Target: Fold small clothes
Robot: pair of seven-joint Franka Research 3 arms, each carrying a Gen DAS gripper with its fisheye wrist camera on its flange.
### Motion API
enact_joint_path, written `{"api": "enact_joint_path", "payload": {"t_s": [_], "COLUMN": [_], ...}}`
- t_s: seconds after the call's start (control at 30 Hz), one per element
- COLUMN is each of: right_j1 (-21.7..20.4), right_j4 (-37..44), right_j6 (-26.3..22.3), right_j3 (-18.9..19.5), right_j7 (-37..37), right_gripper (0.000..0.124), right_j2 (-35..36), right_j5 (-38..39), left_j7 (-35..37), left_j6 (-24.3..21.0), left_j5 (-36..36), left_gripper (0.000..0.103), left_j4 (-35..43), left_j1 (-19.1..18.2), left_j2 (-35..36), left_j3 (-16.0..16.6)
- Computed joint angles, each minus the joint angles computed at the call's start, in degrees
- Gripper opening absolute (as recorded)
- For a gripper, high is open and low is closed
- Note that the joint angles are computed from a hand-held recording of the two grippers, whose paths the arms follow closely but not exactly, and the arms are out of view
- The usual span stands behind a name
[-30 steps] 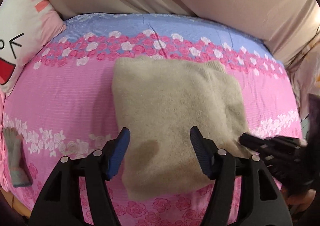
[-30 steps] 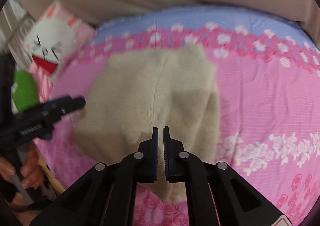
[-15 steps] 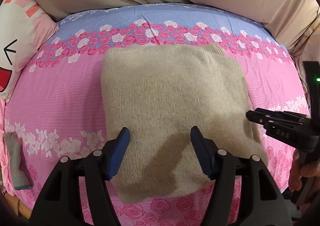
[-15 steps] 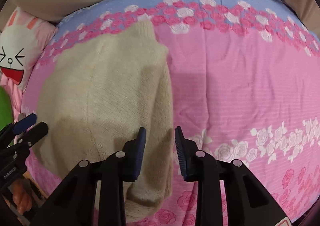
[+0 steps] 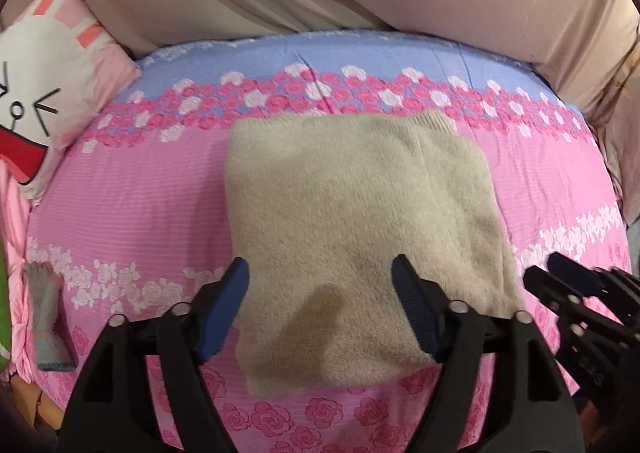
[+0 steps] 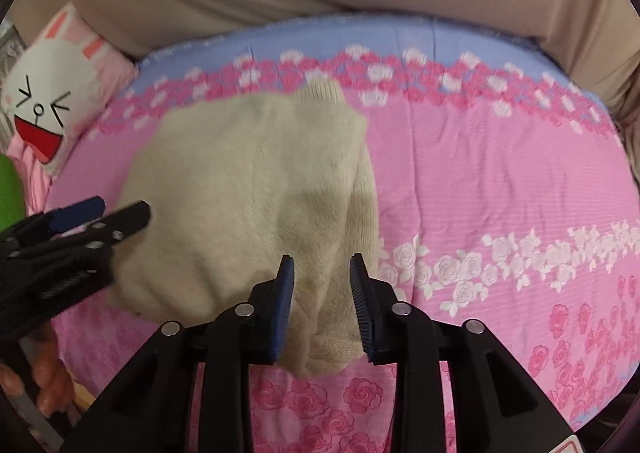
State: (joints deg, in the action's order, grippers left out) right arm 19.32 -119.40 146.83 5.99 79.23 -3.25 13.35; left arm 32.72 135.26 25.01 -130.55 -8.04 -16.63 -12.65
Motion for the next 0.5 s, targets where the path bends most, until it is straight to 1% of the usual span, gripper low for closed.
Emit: {"api": "enact_joint_path", "payload": {"t_s": [0.03, 0.07, 0.1, 0.17, 0.3, 0.5], "right_j1": [0.02, 0.05, 0.14, -0.05, 0.01, -0.04], "right_j4": [-1.09, -1.78, -2.48, -3.85, -6.7, -10.03], "right_j6": [1.58, 2.67, 3.62, 4.87, 5.64, 6.84], "right_j3": [0.26, 0.46, 0.59, 1.18, 1.41, 2.19], "right_j7": [1.19, 1.8, 2.05, 4.81, 6.87, 10.64], "right_gripper": [0.039, 0.04, 0.04, 0.043, 0.043, 0.043], "right_j2": [-1.13, -1.78, -2.36, -3.32, -5.01, -7.26], "right_j5": [-1.45, -2.3, -2.58, -5.03, -5.56, -7.06], "left_j7": [-1.32, -2.62, -3.71, -4.88, -4.81, -4.74], "left_j6": [-0.57, -0.75, -0.62, -0.1, -1.58, -2.08], "left_j5": [1.37, 2.53, 3.45, 4.32, 4.76, 4.15], "left_gripper": [0.084, 0.087, 0.087, 0.089, 0.089, 0.089], "left_j4": [0.07, -0.07, -0.32, -0.83, -1.07, -3.16], "left_j1": [0.37, 0.61, 0.72, 0.65, -0.17, -1.35], "left_j2": [-0.37, -0.83, -1.38, -2.1, -2.39, -3.86], "left_j3": [-0.6, -1.04, -1.32, -1.48, -1.97, -2.16]}}
